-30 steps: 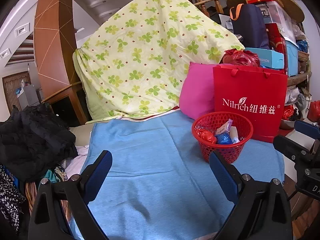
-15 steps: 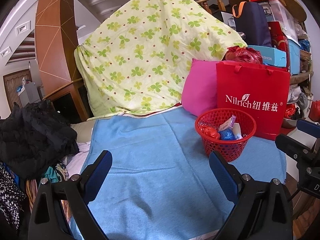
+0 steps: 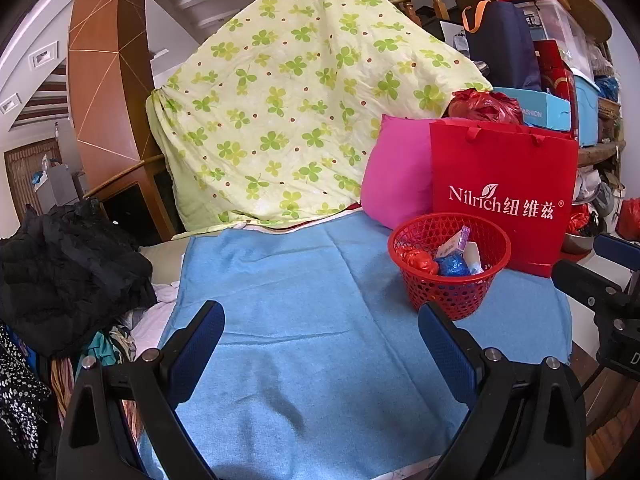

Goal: Collect trash

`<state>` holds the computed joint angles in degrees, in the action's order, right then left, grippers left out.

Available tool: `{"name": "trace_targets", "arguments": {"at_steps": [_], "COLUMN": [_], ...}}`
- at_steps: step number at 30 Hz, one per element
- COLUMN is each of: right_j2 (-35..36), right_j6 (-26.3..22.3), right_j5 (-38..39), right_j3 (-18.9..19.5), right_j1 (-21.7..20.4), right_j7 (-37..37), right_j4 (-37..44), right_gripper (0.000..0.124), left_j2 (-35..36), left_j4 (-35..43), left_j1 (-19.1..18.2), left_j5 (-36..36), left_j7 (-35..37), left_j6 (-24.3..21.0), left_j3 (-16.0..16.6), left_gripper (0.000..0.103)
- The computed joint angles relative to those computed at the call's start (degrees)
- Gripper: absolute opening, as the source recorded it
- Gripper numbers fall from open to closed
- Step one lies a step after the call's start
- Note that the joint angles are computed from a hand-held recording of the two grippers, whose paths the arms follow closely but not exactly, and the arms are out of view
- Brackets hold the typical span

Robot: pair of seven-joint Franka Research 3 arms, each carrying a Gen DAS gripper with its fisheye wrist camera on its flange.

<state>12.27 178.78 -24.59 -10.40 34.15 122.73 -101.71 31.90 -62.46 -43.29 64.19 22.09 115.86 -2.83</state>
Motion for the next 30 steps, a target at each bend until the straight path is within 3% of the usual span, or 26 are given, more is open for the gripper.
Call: {"name": "trace_targets", "arguments": {"at_steps": [17,30], "right_j2": [0.32,0.78], "right_j6": [-1.00,-1.52], "right_j5": [2.59,2.60], "right_j3": [2.10,1.57], "right_j1": [-1.76,-1.04], "right_j7": [-2.76,-2.22], "right_j4": [0.47,1.18], "right_gripper": [0.083,0.083], "left_j2": [-0.54,-1.22], "left_j4": [-1.31,-2.26], "left_j1": [0.39,0.98], "left_j5": [0.00,-0.01], "left_j7": [-0.47,-0.52], "left_j6": [0.34,0.50], "left_j3": [-0.39,-0.83], "left_gripper": [0.097,0.097]}}
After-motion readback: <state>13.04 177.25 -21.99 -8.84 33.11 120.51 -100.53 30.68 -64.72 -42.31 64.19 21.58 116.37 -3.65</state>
